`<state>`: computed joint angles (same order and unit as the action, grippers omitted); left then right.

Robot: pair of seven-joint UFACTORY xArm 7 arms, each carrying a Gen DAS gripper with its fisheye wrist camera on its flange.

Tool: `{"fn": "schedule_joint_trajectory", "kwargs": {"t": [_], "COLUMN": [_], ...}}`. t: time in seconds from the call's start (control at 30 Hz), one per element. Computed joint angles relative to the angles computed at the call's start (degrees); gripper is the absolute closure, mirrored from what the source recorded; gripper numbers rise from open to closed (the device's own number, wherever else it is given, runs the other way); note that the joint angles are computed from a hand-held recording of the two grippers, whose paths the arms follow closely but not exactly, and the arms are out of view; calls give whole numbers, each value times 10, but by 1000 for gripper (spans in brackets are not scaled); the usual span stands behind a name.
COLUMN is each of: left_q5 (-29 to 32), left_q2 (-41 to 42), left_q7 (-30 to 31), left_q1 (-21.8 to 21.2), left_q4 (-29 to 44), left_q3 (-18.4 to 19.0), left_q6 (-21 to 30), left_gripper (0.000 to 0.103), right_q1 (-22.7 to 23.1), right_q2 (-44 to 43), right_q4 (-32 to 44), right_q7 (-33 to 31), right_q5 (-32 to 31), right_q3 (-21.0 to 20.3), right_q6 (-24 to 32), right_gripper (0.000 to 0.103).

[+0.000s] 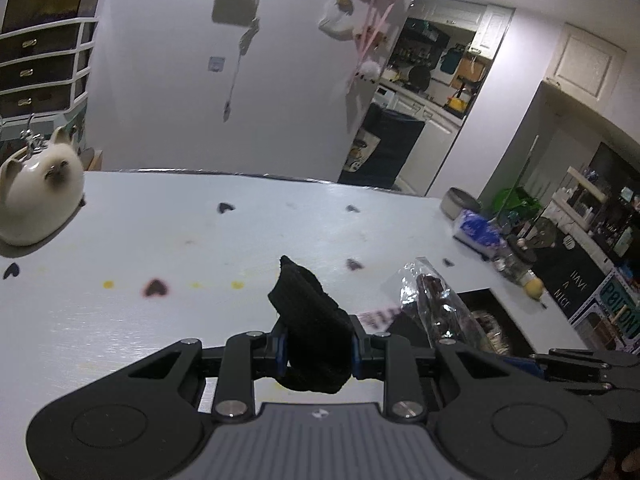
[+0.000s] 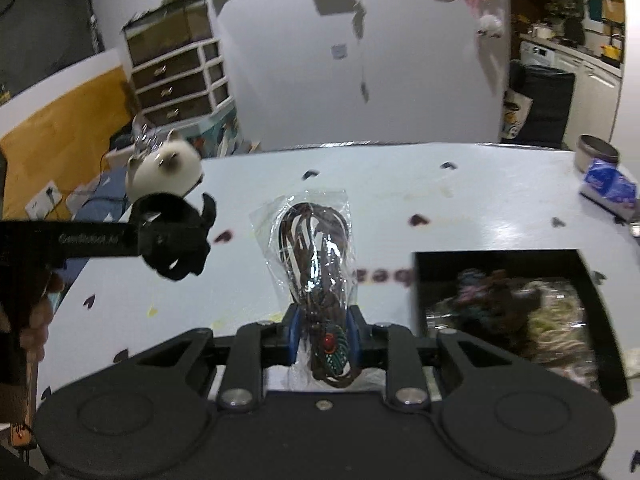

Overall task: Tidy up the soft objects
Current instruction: 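Carry the black fabric and foil-item bag into the black box with both tools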

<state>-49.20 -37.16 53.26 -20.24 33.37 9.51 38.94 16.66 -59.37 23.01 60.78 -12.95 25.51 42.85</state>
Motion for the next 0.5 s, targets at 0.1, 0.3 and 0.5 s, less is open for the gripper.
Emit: {"fn": "schedule_joint_trajectory", "kwargs": {"t": [0.1,0.3,0.5], "left_q5": [-6,4,4], "left_q2": [-29,-60,-41], "left_q7": [-31,-111,-152], "left_q1": [-8,-53,-129], "left_q4": [-19,-41,-42], "left_q3": [-29,-74,-91], "left_q6": [-15,-54,-94], "left_gripper": [74,74,74], "right_q1": [12,15,-15], "right_q2": [-58,-194,-327], "right_q4": [-20,-63,-99], "right_q7": [-13,-74,-146], "right_q5": [1,9,25], "right_q3": [-21,-72,-115], "right_q6": [34,110,186], "right_gripper": [78,78,78]}}
